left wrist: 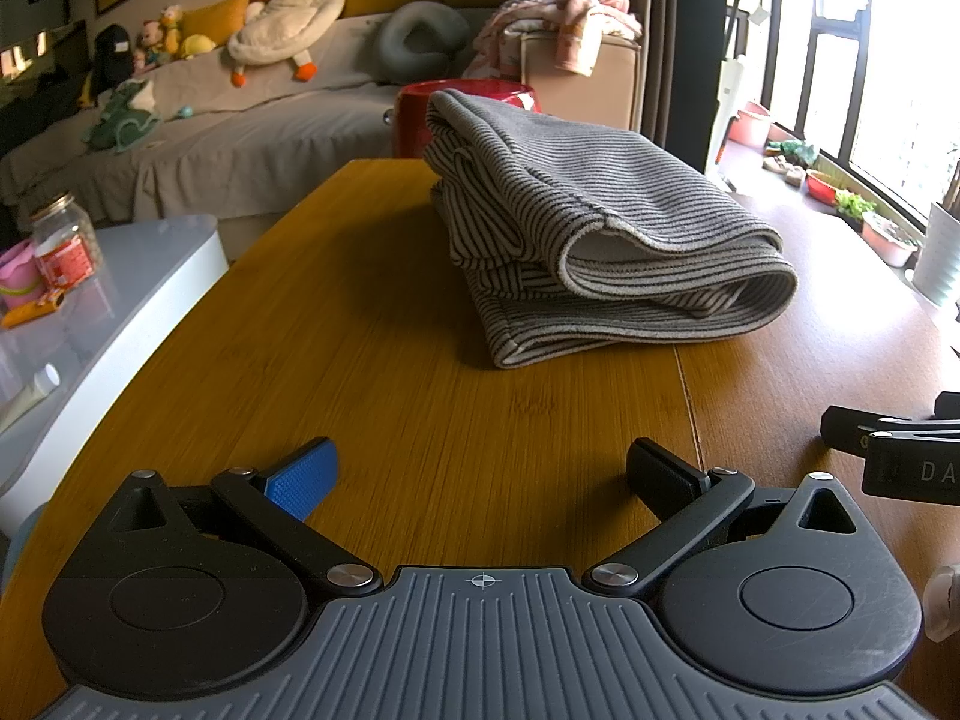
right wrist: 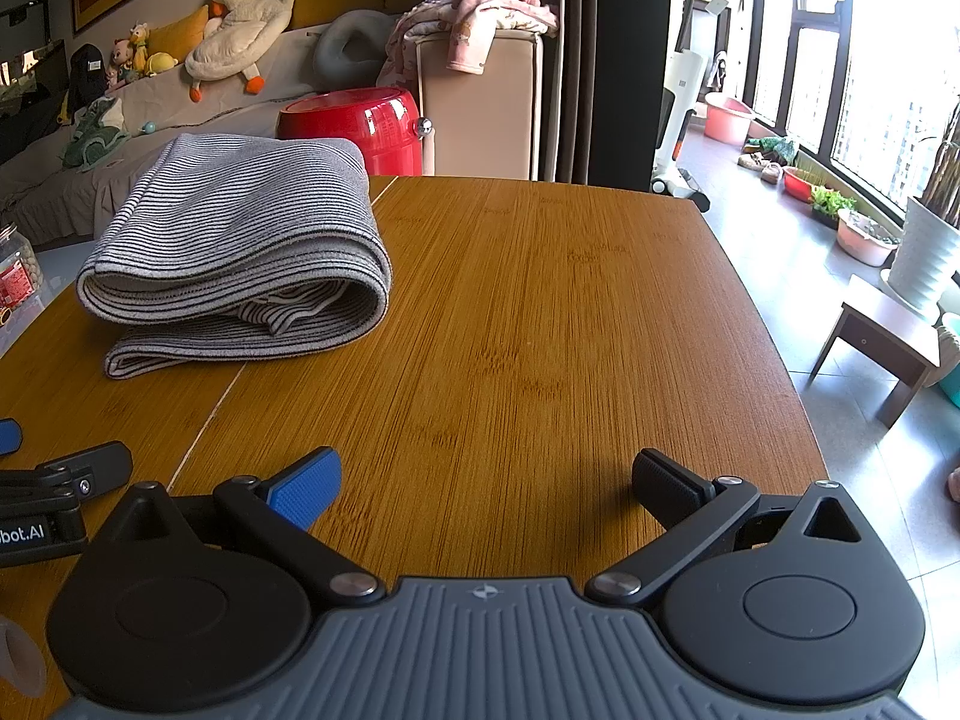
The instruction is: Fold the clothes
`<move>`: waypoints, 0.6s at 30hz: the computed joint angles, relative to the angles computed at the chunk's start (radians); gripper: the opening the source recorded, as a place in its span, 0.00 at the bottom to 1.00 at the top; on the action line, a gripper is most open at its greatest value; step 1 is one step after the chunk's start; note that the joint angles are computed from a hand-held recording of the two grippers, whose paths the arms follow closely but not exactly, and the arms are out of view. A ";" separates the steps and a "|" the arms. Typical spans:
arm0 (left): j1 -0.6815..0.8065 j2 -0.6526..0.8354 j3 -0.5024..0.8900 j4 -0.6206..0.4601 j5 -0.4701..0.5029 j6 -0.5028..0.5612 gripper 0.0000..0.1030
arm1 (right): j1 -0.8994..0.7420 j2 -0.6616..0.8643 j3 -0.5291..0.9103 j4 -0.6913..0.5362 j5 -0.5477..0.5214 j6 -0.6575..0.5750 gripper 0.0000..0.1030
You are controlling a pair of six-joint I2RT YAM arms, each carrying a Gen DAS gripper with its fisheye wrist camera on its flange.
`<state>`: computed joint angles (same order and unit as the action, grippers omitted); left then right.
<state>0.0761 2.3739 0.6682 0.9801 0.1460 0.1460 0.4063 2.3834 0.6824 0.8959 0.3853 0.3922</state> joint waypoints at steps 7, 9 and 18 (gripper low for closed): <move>0.000 0.001 0.002 -0.001 0.000 0.000 1.00 | -0.002 0.000 -0.001 0.002 -0.002 -0.002 1.00; 0.001 0.002 0.004 -0.002 0.000 0.000 1.00 | -0.002 0.000 -0.003 0.003 -0.001 -0.002 1.00; 0.002 0.002 0.000 0.002 0.000 -0.001 1.00 | 0.000 -0.001 -0.006 0.006 0.000 -0.001 1.00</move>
